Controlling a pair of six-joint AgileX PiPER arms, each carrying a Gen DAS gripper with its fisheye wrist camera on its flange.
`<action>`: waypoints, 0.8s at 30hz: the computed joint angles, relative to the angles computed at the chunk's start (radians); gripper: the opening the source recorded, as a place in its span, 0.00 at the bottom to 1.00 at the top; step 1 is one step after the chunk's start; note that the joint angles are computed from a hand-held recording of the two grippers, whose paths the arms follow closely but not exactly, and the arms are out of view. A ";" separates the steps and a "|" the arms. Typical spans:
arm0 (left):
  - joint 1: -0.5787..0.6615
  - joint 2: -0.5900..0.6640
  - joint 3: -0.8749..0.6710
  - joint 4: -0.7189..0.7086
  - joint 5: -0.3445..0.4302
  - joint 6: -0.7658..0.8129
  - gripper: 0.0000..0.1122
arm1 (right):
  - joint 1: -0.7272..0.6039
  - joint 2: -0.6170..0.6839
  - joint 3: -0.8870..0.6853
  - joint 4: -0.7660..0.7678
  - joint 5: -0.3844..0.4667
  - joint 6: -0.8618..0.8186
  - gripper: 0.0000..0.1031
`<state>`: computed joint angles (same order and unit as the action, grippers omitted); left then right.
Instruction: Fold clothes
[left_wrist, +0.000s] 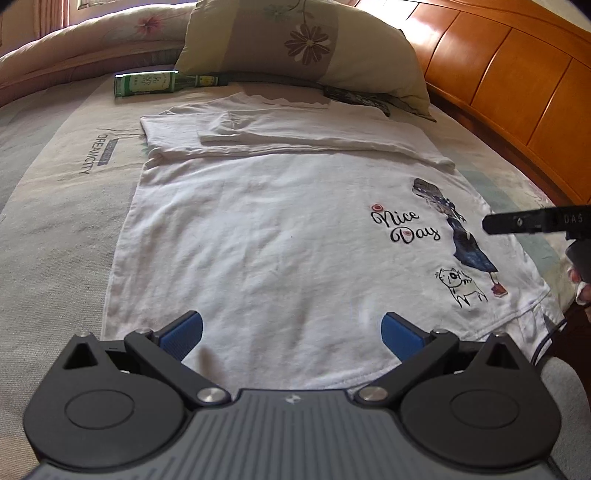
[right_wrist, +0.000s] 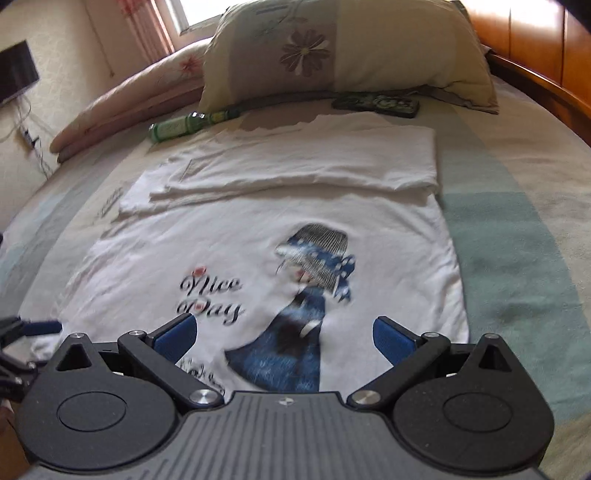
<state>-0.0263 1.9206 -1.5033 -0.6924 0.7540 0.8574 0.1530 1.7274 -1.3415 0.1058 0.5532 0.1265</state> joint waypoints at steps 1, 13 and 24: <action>0.005 -0.007 0.017 -0.007 -0.005 0.015 0.91 | 0.033 0.007 0.001 -0.080 0.023 0.056 1.00; 0.060 -0.091 0.135 0.043 -0.020 0.015 0.91 | 0.106 -0.020 0.116 -0.287 -0.033 0.260 1.00; 0.107 -0.152 0.139 0.072 0.011 0.048 0.91 | 0.117 -0.123 0.155 -0.274 0.105 0.280 1.00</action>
<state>0.0802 1.7685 -1.3644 -0.6200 0.7654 0.9055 0.2704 1.6044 -1.1865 -0.1684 0.6583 0.4069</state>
